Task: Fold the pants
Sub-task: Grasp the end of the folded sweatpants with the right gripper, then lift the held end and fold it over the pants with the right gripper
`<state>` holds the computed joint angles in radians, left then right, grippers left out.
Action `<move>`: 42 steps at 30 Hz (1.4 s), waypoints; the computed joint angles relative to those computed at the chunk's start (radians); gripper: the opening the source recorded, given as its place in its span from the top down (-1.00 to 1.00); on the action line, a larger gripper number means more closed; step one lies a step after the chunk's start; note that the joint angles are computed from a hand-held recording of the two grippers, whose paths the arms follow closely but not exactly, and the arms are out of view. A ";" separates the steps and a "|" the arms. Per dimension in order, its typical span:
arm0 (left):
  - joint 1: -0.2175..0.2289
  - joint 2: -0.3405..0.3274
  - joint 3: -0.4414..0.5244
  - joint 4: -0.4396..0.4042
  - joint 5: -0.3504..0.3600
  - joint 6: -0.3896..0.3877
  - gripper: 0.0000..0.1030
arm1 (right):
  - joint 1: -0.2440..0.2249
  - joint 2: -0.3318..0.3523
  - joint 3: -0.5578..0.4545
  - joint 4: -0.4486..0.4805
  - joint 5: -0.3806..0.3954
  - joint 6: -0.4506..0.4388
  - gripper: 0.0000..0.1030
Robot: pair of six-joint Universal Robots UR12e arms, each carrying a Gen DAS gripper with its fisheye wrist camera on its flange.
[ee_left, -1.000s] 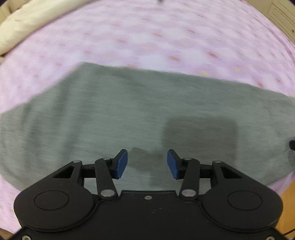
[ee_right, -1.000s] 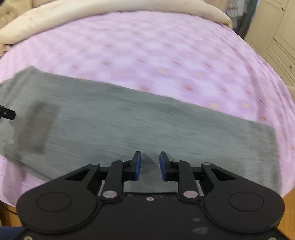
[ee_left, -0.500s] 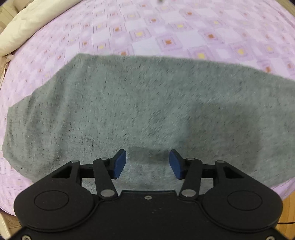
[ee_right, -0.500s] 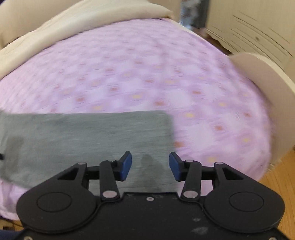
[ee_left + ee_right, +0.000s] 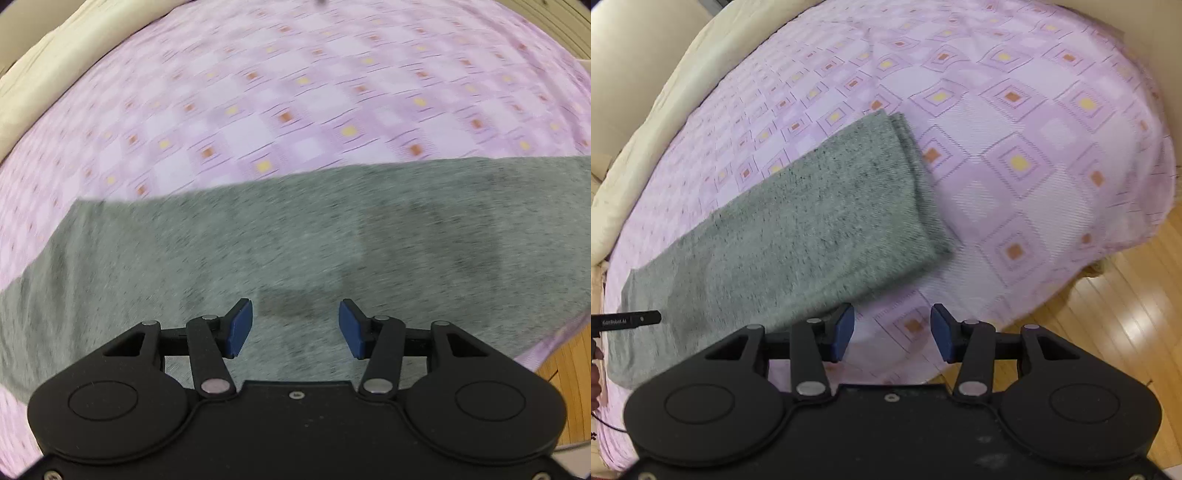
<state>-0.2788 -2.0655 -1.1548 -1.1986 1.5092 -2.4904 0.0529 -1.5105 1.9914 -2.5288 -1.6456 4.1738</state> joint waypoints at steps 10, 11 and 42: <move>-0.008 0.009 0.004 -0.008 -0.043 -0.008 -0.11 | -0.028 -0.009 0.039 -0.116 -0.013 0.237 0.05; -0.008 0.008 0.006 -0.012 -0.044 -0.012 -0.11 | -0.021 -0.018 0.042 -0.107 -0.011 0.239 0.05; -0.047 -0.033 0.046 0.001 -0.094 -0.007 -0.11 | 0.003 -0.012 0.023 -0.167 -0.113 0.193 0.72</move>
<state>-0.3258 -2.0984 -1.1089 -1.1978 1.4155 -2.4970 0.0562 -1.5227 2.0139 -2.6962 -1.7587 4.3671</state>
